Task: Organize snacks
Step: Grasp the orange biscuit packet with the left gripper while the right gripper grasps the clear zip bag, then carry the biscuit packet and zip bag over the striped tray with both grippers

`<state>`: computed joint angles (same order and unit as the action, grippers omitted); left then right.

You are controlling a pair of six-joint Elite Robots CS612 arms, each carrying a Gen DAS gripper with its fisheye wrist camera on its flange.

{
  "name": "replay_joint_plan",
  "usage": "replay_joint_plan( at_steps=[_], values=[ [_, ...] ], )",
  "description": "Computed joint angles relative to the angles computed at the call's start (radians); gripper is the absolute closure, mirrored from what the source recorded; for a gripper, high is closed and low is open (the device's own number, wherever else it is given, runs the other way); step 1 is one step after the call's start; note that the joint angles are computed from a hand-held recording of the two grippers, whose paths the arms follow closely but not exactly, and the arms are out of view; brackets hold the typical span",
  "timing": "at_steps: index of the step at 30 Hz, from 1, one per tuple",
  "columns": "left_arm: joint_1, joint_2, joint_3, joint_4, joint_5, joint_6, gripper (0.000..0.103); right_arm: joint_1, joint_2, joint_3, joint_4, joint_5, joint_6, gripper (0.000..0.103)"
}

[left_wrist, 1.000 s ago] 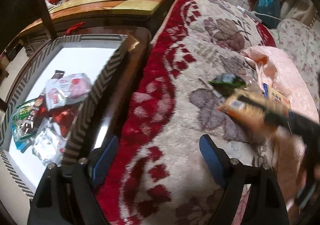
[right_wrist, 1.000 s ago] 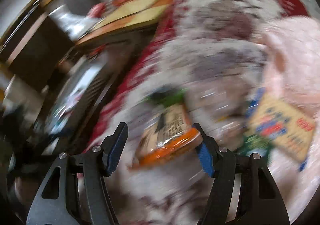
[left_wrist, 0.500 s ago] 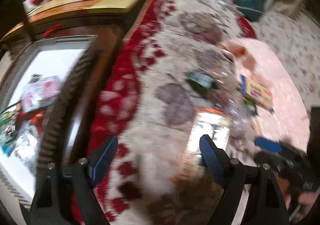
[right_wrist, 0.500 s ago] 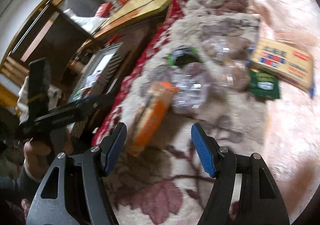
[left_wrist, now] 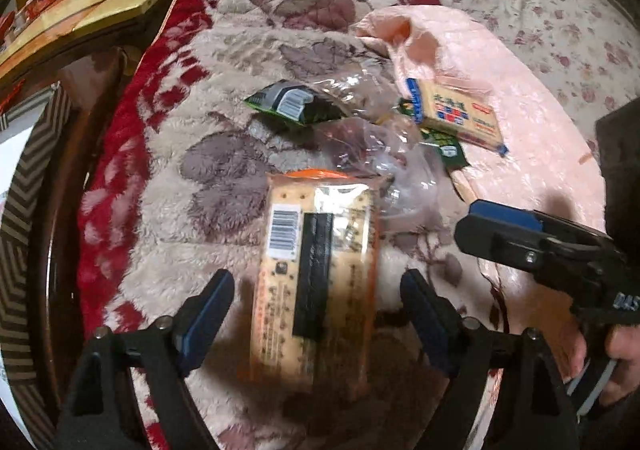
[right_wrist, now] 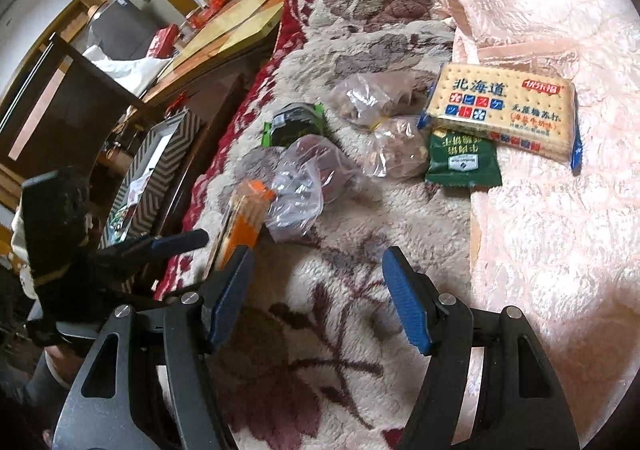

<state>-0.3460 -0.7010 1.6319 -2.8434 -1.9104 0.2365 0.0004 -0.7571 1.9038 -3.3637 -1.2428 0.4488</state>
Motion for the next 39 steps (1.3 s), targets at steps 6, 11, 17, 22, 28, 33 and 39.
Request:
replay_joint_plan(
  at_steps=[6, 11, 17, 22, 28, 33, 39],
  values=[
    [0.0, 0.002, 0.007, -0.018, 0.04, 0.005, 0.047, 0.016, 0.01, -0.044, 0.051, -0.066, -0.01, 0.036],
    [0.007, -0.006, 0.025, -0.044, 0.078, -0.008, 0.047, 0.03, 0.033, -0.106, 0.093, -0.108, -0.037, 0.035],
    [0.019, -0.01, 0.035, -0.069, 0.106, -0.041, 0.047, 0.05, 0.062, -0.177, 0.174, -0.178, -0.095, 0.034],
    [0.018, -0.007, 0.035, -0.075, 0.129, -0.053, 0.047, 0.049, 0.084, -0.203, 0.202, -0.183, -0.167, 0.053],
    [0.017, -0.01, 0.039, -0.085, 0.135, -0.065, 0.047, 0.04, 0.073, -0.166, 0.151, -0.148, -0.165, 0.072],
    [0.022, -0.022, 0.054, -0.128, 0.145, -0.071, 0.047, 0.045, 0.057, -0.134, 0.104, -0.133, -0.17, 0.072],
    [0.031, -0.034, 0.067, -0.167, 0.157, -0.094, 0.047, 0.051, 0.04, -0.106, 0.057, -0.11, -0.146, 0.072]
  ],
)
